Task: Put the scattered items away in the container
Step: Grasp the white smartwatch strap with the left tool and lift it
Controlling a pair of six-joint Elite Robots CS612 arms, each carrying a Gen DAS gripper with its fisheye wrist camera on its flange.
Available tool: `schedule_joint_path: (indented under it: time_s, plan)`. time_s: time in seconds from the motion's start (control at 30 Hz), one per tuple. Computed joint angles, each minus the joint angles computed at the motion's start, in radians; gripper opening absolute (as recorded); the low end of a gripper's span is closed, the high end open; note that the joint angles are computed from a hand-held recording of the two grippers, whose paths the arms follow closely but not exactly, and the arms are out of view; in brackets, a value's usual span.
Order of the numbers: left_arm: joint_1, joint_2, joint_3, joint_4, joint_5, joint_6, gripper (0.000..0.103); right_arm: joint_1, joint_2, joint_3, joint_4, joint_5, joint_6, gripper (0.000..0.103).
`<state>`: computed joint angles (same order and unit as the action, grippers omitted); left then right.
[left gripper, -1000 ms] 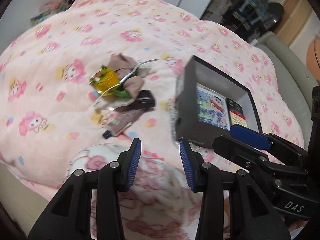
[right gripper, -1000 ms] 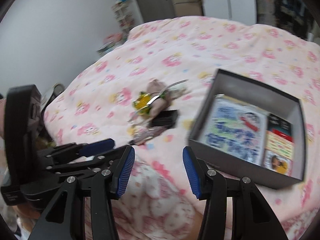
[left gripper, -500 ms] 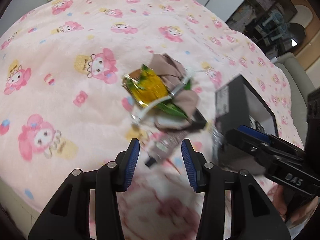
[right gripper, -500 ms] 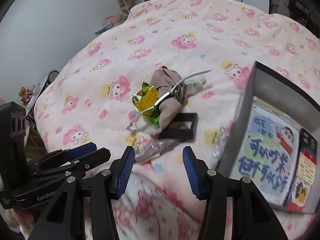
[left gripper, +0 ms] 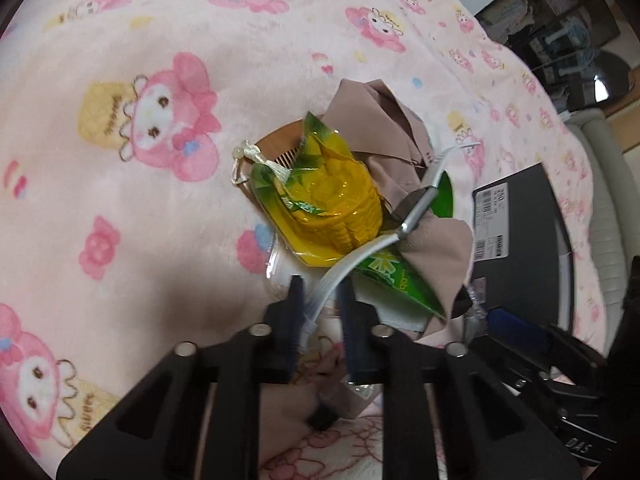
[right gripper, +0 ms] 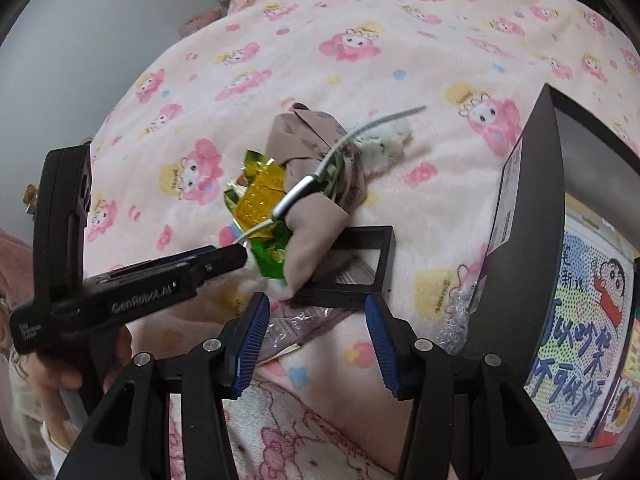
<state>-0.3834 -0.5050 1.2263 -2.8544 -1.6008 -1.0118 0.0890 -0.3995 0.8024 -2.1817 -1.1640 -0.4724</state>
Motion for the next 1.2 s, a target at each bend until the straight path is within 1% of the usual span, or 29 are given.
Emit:
schedule_joint_path:
  time_s: [0.03,0.07,0.23,0.33,0.4,0.47,0.5,0.53,0.6,0.7,0.77,0.87,0.9,0.97,1.0,1.03,1.1,1.13,1.17,1.2]
  plan:
    - [-0.001,-0.004,0.01,-0.013,0.008,-0.005,0.007,-0.001,0.0,-0.001,0.001,0.006,-0.002,0.046]
    - [-0.004,-0.011,0.022,-0.022,0.018,-0.006,0.006,0.0,0.0,-0.002,0.001,0.004,0.0,0.046]
    - [-0.015,-0.055,0.102,-0.08,0.058,-0.028,0.005,0.001,-0.008,0.01,-0.012,0.006,-0.003,0.046]
    - [-0.026,-0.096,0.17,-0.096,0.111,-0.05,0.005,0.004,-0.015,0.02,-0.02,0.011,-0.01,0.046]
    - [-0.04,-0.126,0.207,-0.047,0.176,-0.044,0.005,0.006,-0.019,0.024,-0.022,0.02,-0.02,0.046]
    - [-0.051,-0.143,0.222,0.026,0.228,-0.015,0.005,0.008,-0.02,0.025,-0.021,0.032,-0.023,0.046]
    - [-0.055,-0.148,0.221,0.082,0.246,0.003,0.005,0.011,-0.017,0.017,-0.01,0.039,-0.028,0.046]
    - [-0.054,-0.15,0.225,0.105,0.244,0.012,0.005,0.013,-0.013,0.007,0.003,0.046,-0.032,0.046]
    - [-0.051,-0.152,0.233,0.119,0.232,0.025,0.005,0.021,0.004,-0.028,0.039,0.068,-0.047,0.046]
    - [-0.058,-0.159,0.239,0.154,0.276,0.042,0.005,0.039,0.047,-0.119,0.118,0.09,-0.071,0.046]
    - [-0.054,-0.158,0.243,0.135,0.262,0.038,0.005,0.052,0.087,-0.196,0.173,0.085,-0.057,0.046]
    - [-0.047,-0.155,0.252,0.094,0.238,0.015,0.006,0.071,0.13,-0.272,0.193,0.037,-0.032,0.046]
    - [-0.041,-0.154,0.262,0.05,0.218,0.004,0.006,0.076,0.136,-0.279,0.181,0.024,-0.037,0.046]
    - [-0.023,-0.141,0.28,-0.083,0.162,-0.018,0.006,0.087,0.149,-0.292,0.148,-0.018,-0.052,0.046]
    - [-0.013,-0.128,0.281,-0.148,0.128,-0.028,0.006,0.089,0.155,-0.298,0.139,-0.027,-0.051,0.046]
    - [-0.004,-0.117,0.272,-0.179,0.102,-0.039,0.007,0.091,0.162,-0.307,0.133,-0.033,-0.051,0.046]
    - [0.009,-0.092,0.246,-0.202,0.068,-0.048,0.01,0.093,0.169,-0.315,0.112,-0.048,-0.05,0.046]
    - [0.014,-0.076,0.227,-0.216,0.046,-0.052,0.011,0.093,0.166,-0.301,0.081,-0.046,-0.029,0.046]
    - [0.019,-0.062,0.212,-0.227,0.022,-0.056,0.012,0.091,0.162,-0.292,0.079,-0.042,-0.032,0.046]
    - [0.026,-0.045,0.189,-0.234,-0.008,-0.052,0.016,0.09,0.157,-0.281,0.074,-0.046,-0.037,0.046]
